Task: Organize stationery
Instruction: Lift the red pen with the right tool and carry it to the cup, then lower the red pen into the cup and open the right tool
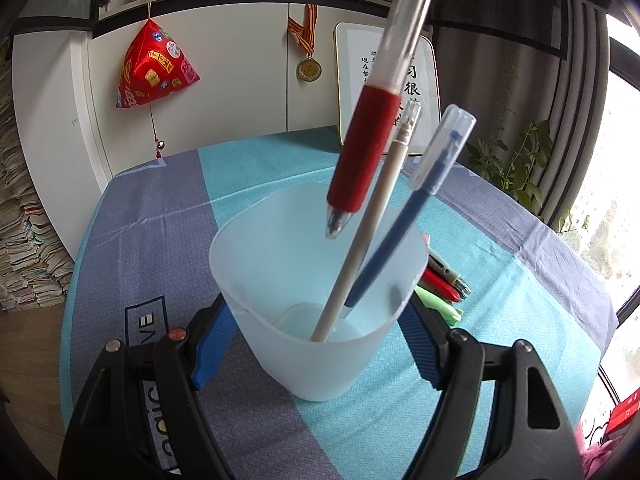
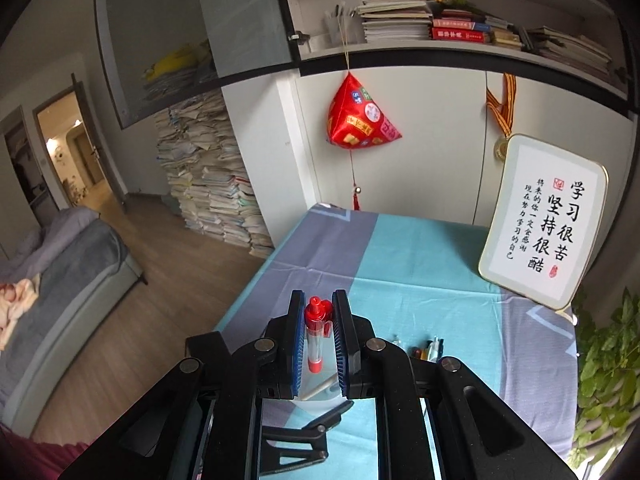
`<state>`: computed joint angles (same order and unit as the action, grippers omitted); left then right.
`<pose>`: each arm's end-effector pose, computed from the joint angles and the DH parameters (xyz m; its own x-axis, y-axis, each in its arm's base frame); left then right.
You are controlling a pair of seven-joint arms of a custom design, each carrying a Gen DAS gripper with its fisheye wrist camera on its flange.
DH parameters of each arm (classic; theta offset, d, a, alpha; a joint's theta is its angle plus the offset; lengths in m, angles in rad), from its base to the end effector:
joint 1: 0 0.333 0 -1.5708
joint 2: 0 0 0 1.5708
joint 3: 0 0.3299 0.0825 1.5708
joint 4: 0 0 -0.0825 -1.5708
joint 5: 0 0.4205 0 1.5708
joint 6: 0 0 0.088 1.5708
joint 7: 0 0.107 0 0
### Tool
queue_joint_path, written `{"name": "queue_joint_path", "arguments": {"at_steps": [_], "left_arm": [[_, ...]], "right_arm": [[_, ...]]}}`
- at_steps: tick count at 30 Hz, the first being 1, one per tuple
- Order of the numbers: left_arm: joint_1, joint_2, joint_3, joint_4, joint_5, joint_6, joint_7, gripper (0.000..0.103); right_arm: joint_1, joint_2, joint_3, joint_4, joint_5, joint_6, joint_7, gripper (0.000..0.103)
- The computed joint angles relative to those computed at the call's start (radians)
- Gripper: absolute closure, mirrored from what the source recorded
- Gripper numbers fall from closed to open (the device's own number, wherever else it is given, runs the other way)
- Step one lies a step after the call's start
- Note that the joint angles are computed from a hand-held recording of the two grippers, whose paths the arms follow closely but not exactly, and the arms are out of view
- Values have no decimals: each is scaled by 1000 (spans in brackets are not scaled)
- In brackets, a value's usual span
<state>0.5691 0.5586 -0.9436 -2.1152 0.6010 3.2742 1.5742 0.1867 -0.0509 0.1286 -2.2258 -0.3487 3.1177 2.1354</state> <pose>0.5977 -0.2430 0.3423 -0.6843 -0.7285 0.0321 -0.4590 0.3961 -0.7952 0.5553 0.2129 0.4994 0.1774 -0.9706 -0.1625 -0.6083 0.0217 -0.7934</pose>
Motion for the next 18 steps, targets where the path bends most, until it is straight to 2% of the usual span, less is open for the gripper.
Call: {"name": "queue_joint_path", "arguments": {"at_steps": [3, 8, 13, 18], "left_arm": [[-4, -2, 4, 0, 0, 2, -2, 28], [-3, 0, 3, 2, 1, 0, -2, 28], [-4, -1, 4, 1, 1, 1, -2, 28], [-3, -1, 3, 1, 1, 0, -2, 28]], "right_arm": [[6, 34, -7, 27, -42, -19, 35, 89], [58, 81, -57, 59, -47, -45, 38, 89], [89, 111, -76, 67, 133, -62, -101, 89], [110, 123, -96, 69, 207, -68, -156, 89]]}}
